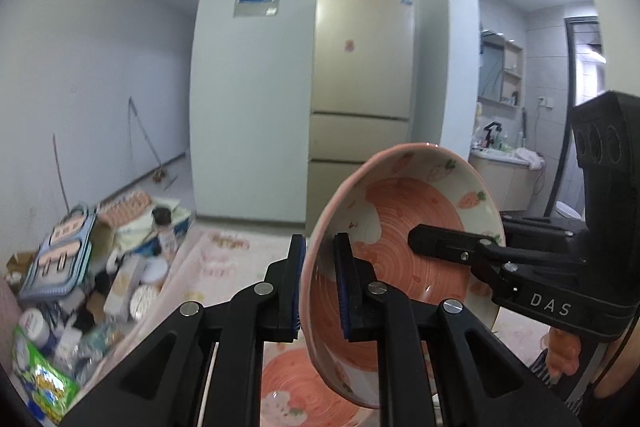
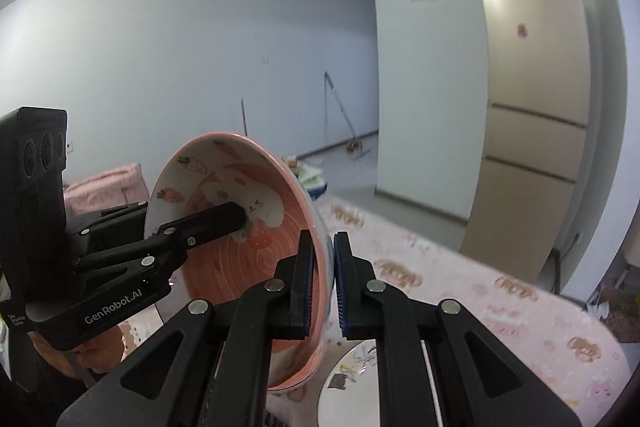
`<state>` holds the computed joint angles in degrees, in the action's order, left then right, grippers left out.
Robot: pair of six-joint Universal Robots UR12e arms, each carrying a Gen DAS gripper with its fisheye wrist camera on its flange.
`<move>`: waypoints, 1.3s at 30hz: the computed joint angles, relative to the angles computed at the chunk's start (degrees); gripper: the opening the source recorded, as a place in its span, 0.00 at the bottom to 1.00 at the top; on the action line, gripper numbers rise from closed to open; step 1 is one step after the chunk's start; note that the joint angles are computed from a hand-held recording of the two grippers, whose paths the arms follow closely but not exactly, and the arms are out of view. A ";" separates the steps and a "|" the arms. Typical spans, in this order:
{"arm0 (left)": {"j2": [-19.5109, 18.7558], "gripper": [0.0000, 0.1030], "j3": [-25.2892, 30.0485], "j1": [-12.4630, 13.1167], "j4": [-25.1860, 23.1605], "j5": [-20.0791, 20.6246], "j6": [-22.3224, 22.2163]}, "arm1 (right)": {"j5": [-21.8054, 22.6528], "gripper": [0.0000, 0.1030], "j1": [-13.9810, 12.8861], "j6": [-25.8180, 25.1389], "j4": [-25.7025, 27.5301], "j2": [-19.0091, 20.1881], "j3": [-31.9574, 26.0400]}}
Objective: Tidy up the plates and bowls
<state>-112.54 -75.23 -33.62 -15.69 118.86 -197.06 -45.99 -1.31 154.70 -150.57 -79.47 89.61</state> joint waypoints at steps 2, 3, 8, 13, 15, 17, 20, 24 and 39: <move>0.48 0.14 -1.26 0.39 -0.68 0.01 -1.79 | 0.65 0.09 0.16 -1.12 3.02 0.51 -0.36; 0.41 0.14 -1.13 0.49 -1.34 0.00 -2.24 | 0.51 0.09 0.35 -1.57 4.42 0.85 -0.73; 0.33 0.14 -1.58 0.97 -3.91 -0.10 -4.15 | -1.89 0.10 1.39 -3.21 7.99 1.86 -2.03; 0.12 0.14 -1.64 1.34 -7.60 -1.09 -6.34 | -3.52 0.11 1.82 -4.64 12.51 2.09 -2.18; -0.06 0.14 -1.35 1.35 -9.30 -0.66 -7.14 | -3.78 0.11 1.96 -5.24 14.25 2.50 -2.46; 0.01 0.14 -1.61 1.57 -10.15 -0.85 -8.02 | -2.53 0.11 1.84 -5.29 16.54 3.09 -2.92; 0.32 0.14 -2.30 2.16 -11.31 -2.41 -9.64 | -1.37 0.12 1.79 -5.46 19.91 3.86 -3.53; -0.22 0.15 -1.95 2.10 -13.86 -1.34 -10.41 | -3.90 0.12 2.53 -6.69 20.80 4.04 -3.50; -0.83 0.15 -1.37 2.52 -18.46 -1.70 -11.48 | -12.35 0.14 4.50 -10.03 16.14 3.66 -1.58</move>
<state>-113.37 -76.59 -31.11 -34.15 117.16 -208.54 -58.34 3.18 144.67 -134.42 -75.81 88.03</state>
